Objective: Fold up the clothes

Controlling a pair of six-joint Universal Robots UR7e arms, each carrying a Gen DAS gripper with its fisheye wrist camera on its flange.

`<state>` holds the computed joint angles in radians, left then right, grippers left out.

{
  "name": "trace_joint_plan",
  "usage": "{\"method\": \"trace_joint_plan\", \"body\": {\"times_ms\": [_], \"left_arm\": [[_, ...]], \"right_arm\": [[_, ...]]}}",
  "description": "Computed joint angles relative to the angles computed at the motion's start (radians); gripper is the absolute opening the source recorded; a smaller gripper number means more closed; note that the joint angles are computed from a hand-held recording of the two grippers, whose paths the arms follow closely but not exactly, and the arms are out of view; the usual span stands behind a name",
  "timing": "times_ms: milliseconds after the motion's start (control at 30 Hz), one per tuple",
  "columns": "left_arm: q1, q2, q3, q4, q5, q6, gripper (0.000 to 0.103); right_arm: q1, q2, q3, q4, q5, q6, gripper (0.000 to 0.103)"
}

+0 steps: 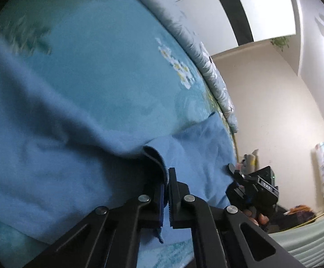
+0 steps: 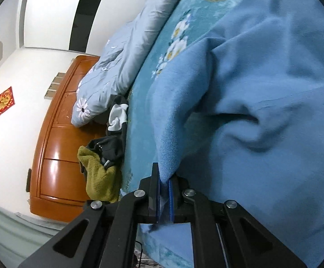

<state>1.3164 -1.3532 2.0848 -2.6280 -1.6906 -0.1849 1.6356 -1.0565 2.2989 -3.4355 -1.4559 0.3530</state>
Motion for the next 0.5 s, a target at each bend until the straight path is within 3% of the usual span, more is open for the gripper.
{"method": "trace_joint_plan", "body": {"times_ms": [100, 133, 200, 267, 400, 500], "left_arm": [[-0.044, 0.005, -0.047, -0.017, 0.085, 0.05, 0.002], [-0.062, 0.009, -0.07, -0.025, 0.132, 0.068, 0.002], [-0.102, 0.018, -0.118, -0.041, 0.252, 0.117, 0.002], [-0.142, 0.039, -0.173, -0.06, 0.395, 0.185, 0.002], [-0.164, 0.138, -0.319, -0.077, 0.599, 0.306, 0.002], [-0.156, 0.232, -0.438, -0.047, 0.705, 0.345, 0.003]], "right_arm": [[0.013, -0.019, -0.006, 0.046, -0.022, -0.016, 0.013], [0.02, -0.026, -0.009, 0.064, -0.035, -0.024, 0.034], [0.027, -0.044, 0.003, 0.059, -0.036, -0.049, 0.061], [0.035, -0.069, 0.017, 0.059, -0.037, -0.082, 0.061], [0.046, -0.123, 0.05, 0.051, -0.101, -0.105, 0.061], [0.029, -0.172, 0.092, 0.039, -0.144, -0.096, 0.061]]}}
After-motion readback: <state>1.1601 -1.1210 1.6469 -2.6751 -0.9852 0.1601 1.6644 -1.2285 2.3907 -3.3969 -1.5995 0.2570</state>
